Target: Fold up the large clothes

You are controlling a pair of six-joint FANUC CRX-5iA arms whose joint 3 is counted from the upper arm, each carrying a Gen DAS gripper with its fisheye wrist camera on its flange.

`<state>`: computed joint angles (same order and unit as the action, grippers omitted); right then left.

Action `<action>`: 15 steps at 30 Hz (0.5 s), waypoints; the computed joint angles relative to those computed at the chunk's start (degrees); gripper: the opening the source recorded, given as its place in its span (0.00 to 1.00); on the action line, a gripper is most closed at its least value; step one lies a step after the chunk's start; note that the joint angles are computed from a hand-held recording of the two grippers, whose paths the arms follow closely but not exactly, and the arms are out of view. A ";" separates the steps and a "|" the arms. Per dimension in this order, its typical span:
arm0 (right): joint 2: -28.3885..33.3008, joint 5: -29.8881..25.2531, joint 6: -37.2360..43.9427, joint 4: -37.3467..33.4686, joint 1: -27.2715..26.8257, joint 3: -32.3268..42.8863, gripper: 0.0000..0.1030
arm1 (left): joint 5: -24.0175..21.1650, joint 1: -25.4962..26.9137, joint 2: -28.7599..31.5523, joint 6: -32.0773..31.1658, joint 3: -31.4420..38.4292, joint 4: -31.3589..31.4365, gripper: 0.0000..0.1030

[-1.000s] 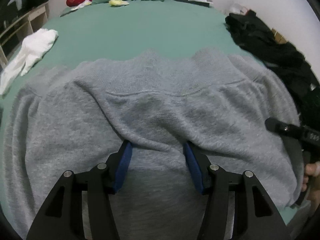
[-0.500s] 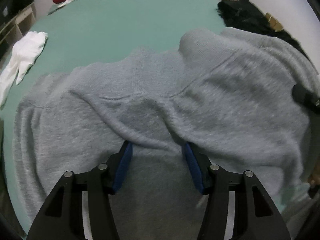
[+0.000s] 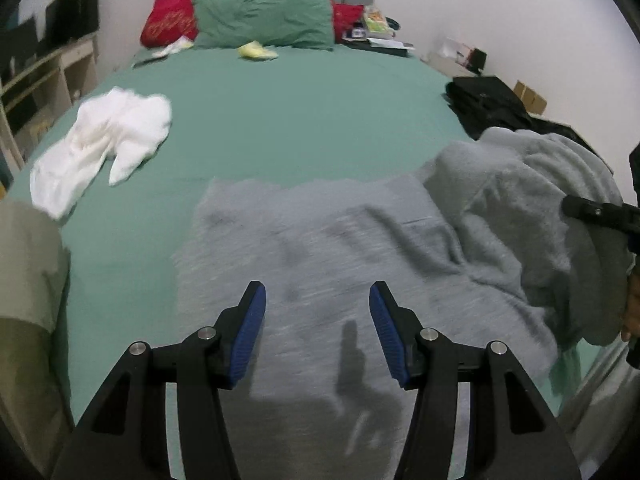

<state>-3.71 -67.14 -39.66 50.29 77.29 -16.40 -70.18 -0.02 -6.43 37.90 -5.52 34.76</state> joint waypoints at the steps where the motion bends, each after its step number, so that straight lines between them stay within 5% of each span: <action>1: 1.50 -0.35 1.94 -1.36 -0.74 2.39 0.31 | -1.72 1.20 1.35 1.84 1.29 -1.65 0.56; 6: 10.25 -2.89 14.53 -8.27 -4.87 16.15 0.31 | -9.35 6.46 5.90 6.37 4.01 0.76 0.56; 10: 16.03 -2.86 18.04 -10.56 -7.17 23.76 0.31 | -7.37 9.69 5.98 4.29 4.23 2.94 0.56; 15: 24.72 -1.08 20.16 -13.18 -9.38 33.53 0.32 | -11.99 12.16 10.18 9.03 6.57 5.59 0.56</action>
